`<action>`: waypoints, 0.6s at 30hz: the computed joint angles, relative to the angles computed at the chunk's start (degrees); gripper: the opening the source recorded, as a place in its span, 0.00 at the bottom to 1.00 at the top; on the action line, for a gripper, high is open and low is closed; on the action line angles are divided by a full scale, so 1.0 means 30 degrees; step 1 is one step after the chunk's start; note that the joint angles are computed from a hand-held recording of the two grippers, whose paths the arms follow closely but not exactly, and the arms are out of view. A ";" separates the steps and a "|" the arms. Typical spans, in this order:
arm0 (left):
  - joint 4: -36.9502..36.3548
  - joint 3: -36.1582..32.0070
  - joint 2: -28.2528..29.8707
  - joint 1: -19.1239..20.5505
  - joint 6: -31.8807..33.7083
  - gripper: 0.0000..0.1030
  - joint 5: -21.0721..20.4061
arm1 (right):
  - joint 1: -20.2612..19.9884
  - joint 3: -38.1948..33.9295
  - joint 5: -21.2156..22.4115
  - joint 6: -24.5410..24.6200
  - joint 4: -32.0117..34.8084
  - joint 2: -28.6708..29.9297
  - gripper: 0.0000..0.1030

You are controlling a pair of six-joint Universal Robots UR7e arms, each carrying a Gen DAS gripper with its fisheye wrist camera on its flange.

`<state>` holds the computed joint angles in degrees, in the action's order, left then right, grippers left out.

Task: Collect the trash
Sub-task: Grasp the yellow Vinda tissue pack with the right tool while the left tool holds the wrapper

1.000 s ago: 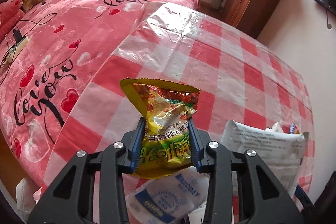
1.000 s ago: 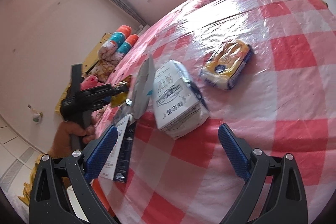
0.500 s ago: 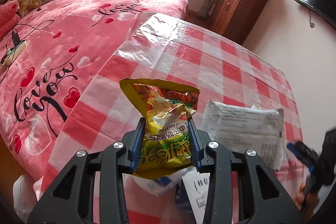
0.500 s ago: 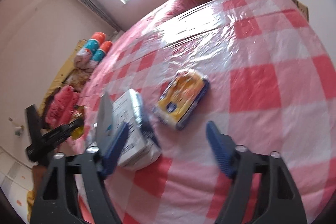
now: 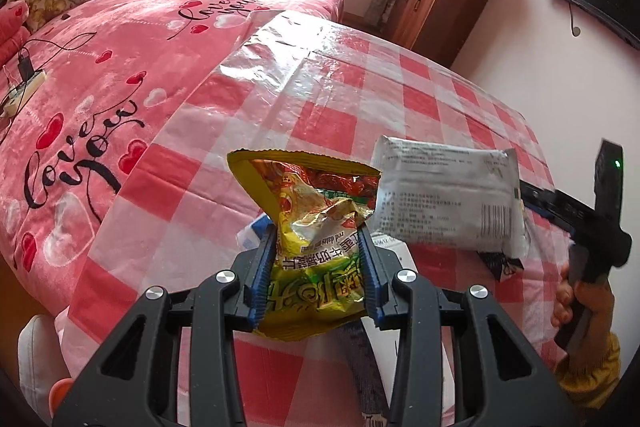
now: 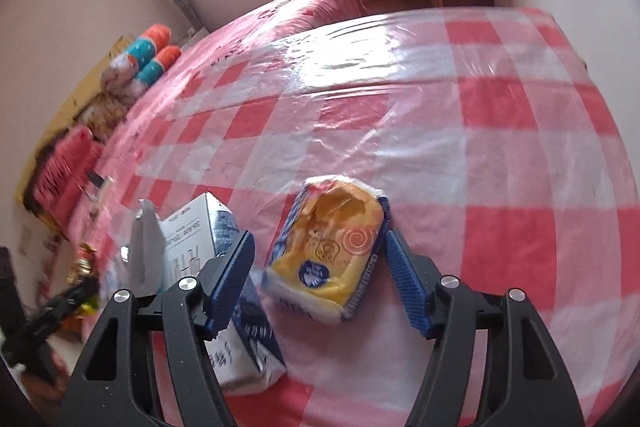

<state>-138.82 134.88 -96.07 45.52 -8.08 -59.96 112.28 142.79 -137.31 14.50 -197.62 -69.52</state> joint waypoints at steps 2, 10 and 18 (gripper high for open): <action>0.0034 0.0076 -0.0136 -0.0040 0.0046 0.39 -0.0079 | 0.0263 -0.0640 -0.0974 -0.0711 0.0355 0.0771 0.66; 0.0219 0.0453 -0.0496 0.0145 0.0147 0.39 -0.0499 | 0.0429 -0.1556 -0.3405 -0.3799 -0.0440 0.2908 0.60; 0.0217 0.0719 -0.0976 0.0193 0.0095 0.39 -0.0678 | 0.0490 -0.1078 -0.4054 -0.4947 -0.1871 0.3264 0.43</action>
